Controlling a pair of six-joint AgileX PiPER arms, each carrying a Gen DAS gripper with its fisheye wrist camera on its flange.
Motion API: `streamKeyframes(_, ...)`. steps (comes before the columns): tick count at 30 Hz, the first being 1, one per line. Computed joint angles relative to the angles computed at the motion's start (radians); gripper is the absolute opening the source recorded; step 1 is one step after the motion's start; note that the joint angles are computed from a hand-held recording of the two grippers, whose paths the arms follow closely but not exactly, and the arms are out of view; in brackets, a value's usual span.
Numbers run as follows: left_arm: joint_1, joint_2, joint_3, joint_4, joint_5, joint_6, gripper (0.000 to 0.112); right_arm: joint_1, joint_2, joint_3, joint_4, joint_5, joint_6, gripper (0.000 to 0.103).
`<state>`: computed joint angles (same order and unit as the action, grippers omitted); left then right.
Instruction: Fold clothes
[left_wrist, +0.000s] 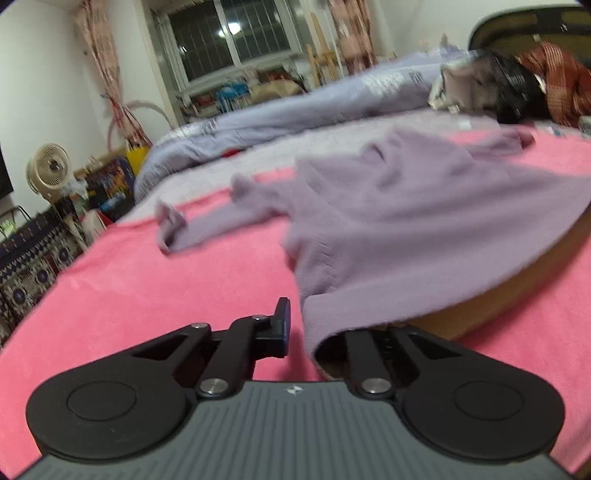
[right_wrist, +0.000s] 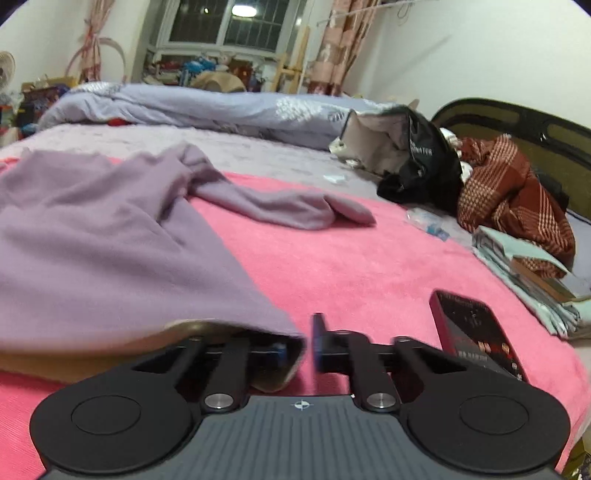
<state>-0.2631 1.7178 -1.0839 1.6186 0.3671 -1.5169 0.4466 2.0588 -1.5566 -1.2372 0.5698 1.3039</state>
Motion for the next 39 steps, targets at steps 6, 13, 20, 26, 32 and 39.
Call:
streamKeyframes(6,0.117,-0.134,-0.105,-0.424,-0.108,0.473,0.001,0.013,-0.18,0.068,0.34,-0.101,-0.326,0.006)
streamKeyframes(13,0.205,0.083,-0.297,-1.07,-0.023,1.144,0.003,-0.061,0.002,-0.304,0.869,0.065,-0.778,0.004)
streamKeyframes(20,0.229,0.008,-0.643,-0.789,-0.162,0.792,0.002,0.013,-0.021,-0.624,0.344,-0.102,-0.337,0.004)
streamKeyframes(26,0.241,-0.172,-0.17,-1.057,-0.181,1.15,0.003,-0.014,-0.203,-0.129,0.658,-0.044,-0.605,0.004)
streamKeyframes(32,0.262,-0.134,-0.031,-1.509,-0.018,1.605,0.003,-0.011,-0.179,-0.057,0.868,0.106,-0.808,0.004)
streamKeyframes(39,0.253,-0.013,-0.647,-1.215,-0.131,1.137,0.004,-0.009,-0.04,-0.647,0.482,-0.122,-0.532,0.004)
